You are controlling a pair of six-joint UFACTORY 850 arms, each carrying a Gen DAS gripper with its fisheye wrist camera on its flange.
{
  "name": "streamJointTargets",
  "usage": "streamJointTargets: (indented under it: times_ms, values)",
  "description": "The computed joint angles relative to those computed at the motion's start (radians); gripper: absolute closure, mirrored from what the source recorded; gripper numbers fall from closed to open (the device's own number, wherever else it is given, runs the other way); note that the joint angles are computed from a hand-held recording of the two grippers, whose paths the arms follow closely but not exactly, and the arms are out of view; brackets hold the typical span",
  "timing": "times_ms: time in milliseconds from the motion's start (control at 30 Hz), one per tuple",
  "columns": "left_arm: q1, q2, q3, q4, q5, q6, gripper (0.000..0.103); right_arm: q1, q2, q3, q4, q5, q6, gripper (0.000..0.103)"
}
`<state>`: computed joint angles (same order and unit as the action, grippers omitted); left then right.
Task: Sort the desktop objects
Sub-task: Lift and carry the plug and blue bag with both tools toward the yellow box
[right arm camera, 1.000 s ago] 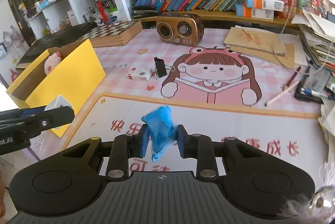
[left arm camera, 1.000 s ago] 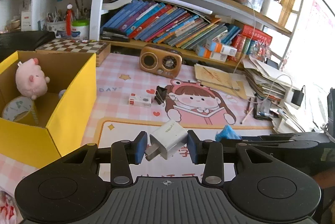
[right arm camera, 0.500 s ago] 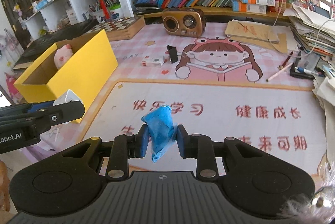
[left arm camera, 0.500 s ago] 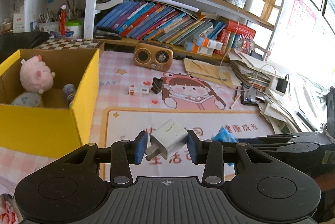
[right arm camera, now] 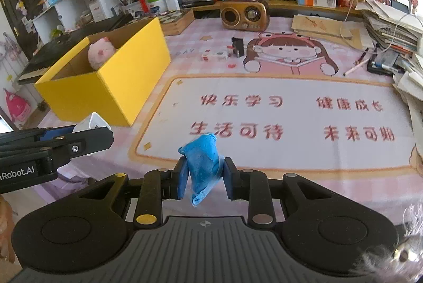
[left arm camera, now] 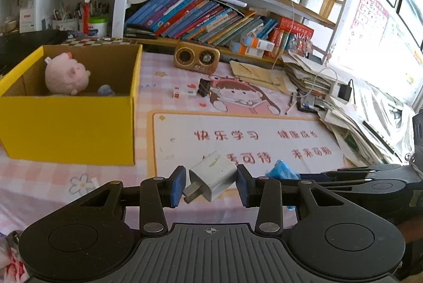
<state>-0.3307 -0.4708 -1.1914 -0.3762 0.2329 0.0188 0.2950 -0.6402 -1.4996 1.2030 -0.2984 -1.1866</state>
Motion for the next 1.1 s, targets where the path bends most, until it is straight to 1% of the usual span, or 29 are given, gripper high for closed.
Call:
streamJointTargets:
  times_ms: [233, 400, 533, 733, 833, 1100]
  values:
    - [0.007, 0.067, 0.1, 0.04, 0.018, -0.042, 0.064, 0.037, 0.054, 0.093, 0.097, 0.024, -0.079, 0.077]
    - [0.012, 0.113, 0.166, 0.026, 0.04, -0.027, 0.064, 0.062, 0.082, 0.138, 0.185, 0.03, -0.16, 0.078]
    - [0.018, 0.146, 0.209, -0.014, 0.06, 0.003, 0.064, 0.081, 0.091, 0.151, 0.218, 0.025, -0.2, 0.078]
    - [0.027, 0.191, 0.265, -0.092, 0.091, 0.056, 0.064, 0.106, 0.096, 0.154, 0.247, 0.011, -0.254, 0.078]
    - [0.03, 0.208, 0.286, -0.126, 0.104, 0.077, 0.064, 0.117, 0.094, 0.151, 0.237, 0.006, -0.254, 0.078]
    - [0.044, 0.236, 0.322, -0.156, 0.124, 0.092, 0.064, 0.145, 0.082, 0.128, 0.207, 0.0, -0.241, 0.078]
